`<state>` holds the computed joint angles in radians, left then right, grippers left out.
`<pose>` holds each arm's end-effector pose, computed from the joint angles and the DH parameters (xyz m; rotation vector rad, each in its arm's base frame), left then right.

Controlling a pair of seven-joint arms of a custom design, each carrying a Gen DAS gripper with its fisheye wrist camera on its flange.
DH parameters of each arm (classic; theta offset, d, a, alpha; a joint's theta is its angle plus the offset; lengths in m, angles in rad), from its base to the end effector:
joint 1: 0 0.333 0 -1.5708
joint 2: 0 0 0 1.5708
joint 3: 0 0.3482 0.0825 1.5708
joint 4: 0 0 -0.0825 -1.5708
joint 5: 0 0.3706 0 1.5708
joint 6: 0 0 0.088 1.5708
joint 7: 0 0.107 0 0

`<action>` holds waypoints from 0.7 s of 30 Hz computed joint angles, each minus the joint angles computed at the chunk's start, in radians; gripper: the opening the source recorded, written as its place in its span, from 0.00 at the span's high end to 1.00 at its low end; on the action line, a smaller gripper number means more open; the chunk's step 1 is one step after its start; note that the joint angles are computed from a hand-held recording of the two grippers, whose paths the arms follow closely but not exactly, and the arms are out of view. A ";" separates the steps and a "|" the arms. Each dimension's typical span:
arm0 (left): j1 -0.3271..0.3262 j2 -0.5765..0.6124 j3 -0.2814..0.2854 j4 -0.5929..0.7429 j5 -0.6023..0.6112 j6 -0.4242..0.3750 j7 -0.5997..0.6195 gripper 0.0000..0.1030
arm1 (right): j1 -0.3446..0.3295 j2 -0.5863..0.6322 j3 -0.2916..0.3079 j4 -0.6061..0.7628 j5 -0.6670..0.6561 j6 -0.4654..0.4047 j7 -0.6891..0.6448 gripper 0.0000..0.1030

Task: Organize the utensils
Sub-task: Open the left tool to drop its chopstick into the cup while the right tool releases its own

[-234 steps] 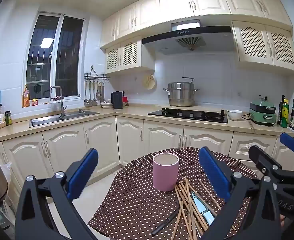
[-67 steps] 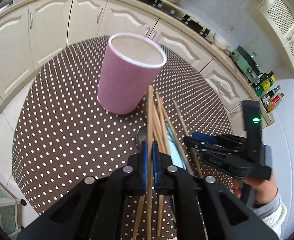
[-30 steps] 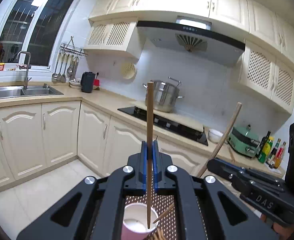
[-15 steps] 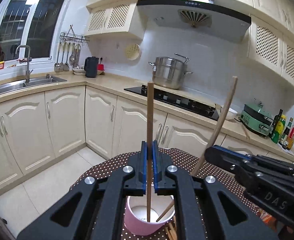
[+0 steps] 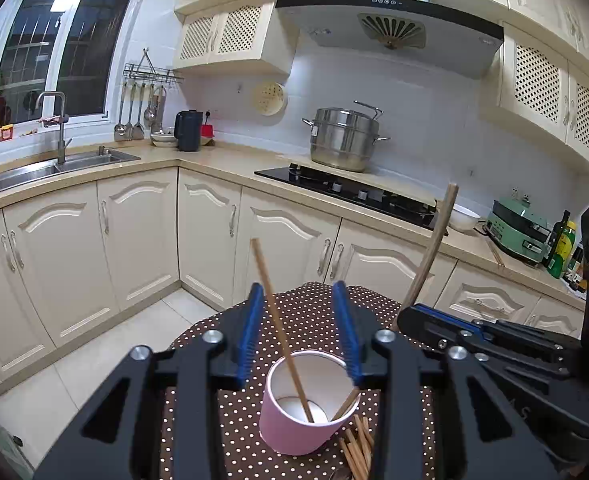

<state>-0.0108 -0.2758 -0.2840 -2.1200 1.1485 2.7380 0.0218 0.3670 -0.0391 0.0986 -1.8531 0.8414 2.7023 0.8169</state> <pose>0.4626 -0.1969 0.6405 -1.7243 1.2295 -1.0156 0.5329 0.2407 0.6647 -1.8659 0.9697 -0.3084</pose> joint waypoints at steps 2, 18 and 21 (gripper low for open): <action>-0.003 -0.007 -0.006 -0.004 -0.002 -0.023 0.007 0.55 | 0.001 -0.002 0.000 -0.006 -0.002 0.000 0.005 0.94; -0.034 -0.077 -0.024 -0.048 -0.058 -0.131 0.082 0.42 | 0.005 -0.035 -0.002 -0.056 -0.034 -0.005 0.070 0.71; -0.039 -0.104 -0.013 -0.072 -0.097 -0.112 0.102 0.41 | 0.010 -0.054 -0.010 -0.073 -0.013 0.002 0.058 0.61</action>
